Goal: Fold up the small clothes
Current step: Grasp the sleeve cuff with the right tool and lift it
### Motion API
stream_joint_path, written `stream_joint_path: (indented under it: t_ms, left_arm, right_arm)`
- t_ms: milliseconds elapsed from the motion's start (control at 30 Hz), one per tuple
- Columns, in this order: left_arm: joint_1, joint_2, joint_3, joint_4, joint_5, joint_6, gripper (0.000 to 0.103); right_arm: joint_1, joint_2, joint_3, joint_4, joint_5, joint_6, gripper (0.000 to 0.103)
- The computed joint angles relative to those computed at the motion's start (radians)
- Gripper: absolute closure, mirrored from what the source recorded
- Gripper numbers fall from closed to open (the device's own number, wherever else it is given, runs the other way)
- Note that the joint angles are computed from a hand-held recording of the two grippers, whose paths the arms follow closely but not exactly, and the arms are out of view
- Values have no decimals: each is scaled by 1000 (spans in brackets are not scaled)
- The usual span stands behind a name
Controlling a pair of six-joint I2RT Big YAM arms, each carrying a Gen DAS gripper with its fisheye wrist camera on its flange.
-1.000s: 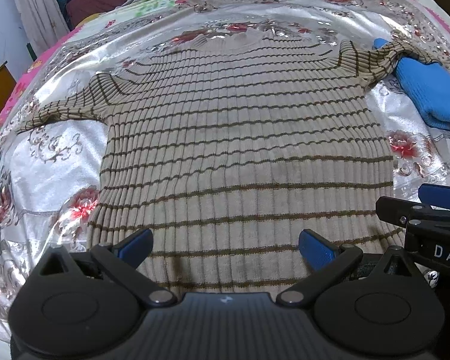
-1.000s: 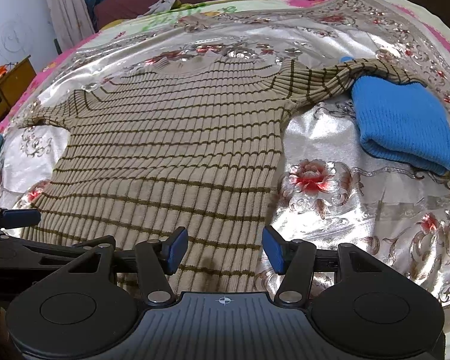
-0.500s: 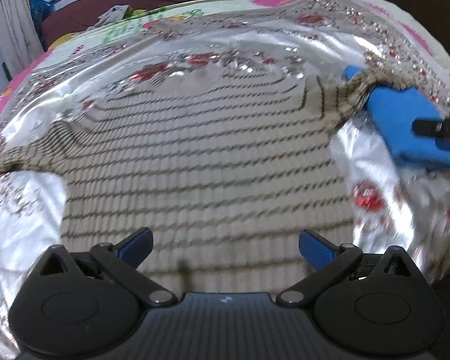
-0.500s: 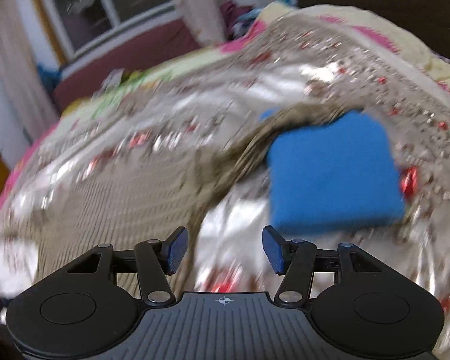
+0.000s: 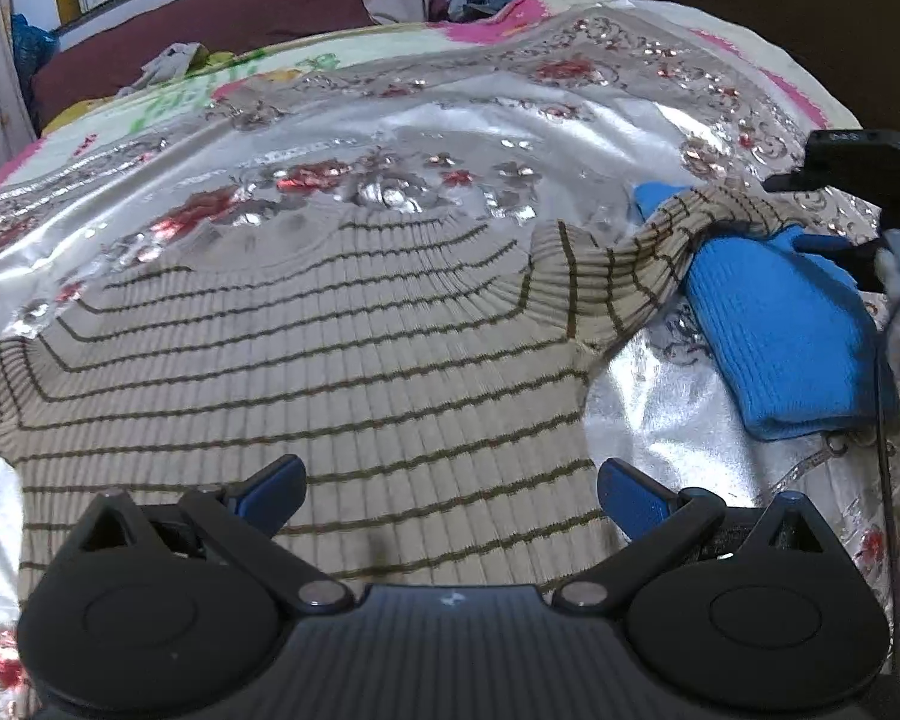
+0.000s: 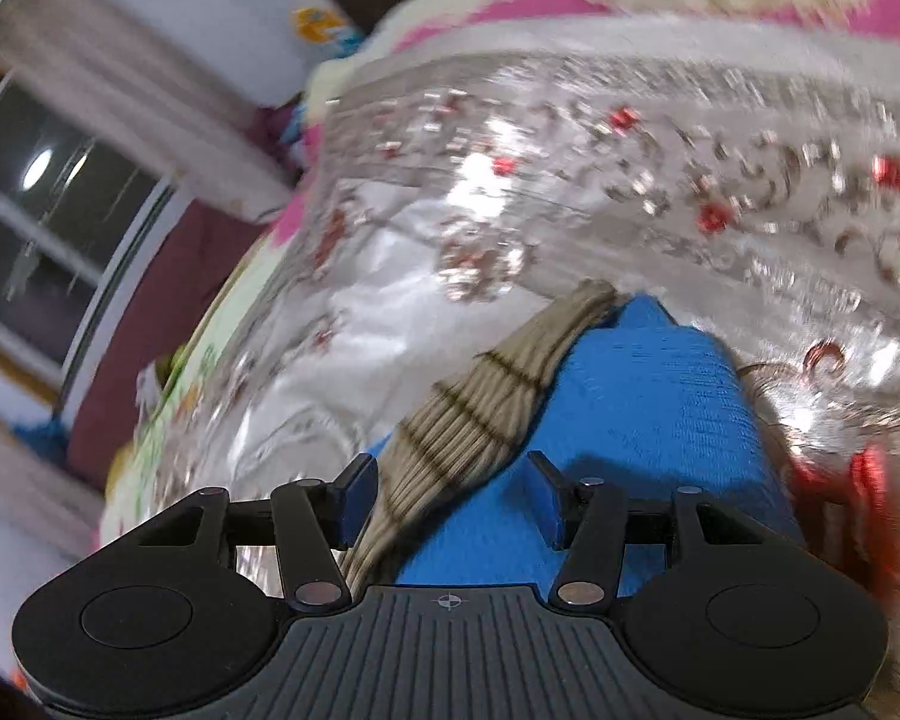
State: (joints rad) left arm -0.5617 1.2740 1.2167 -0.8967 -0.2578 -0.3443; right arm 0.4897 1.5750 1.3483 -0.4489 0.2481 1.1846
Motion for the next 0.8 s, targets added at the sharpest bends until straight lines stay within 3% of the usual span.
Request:
stream_joint_path:
  t_ms: [267, 333, 467, 567, 633, 800]
  left_arm:
    - [26, 1, -32, -17, 58, -34, 0]
    - [31, -5, -40, -25, 67, -40, 0]
    - [41, -31, -61, -47, 67, -43, 0]
    - [53, -62, -86, -64, 65, -47, 0]
    - [65, -84, -105, -76, 69, -53, 0]
    - [98, -131, -147, -91, 88, -66, 0]
  right_arm:
    - [-24, 58, 3, 75, 21, 46, 49]
    - [-28, 71, 7, 92, 34, 57, 56]
    - [-42, 86, 15, 108, 18, 66, 86]
    - [-37, 72, 7, 128, 25, 59, 89]
    - [-25, 48, -14, 184, 25, 44, 90]
    - [23, 37, 44, 230, -25, -71, 92]
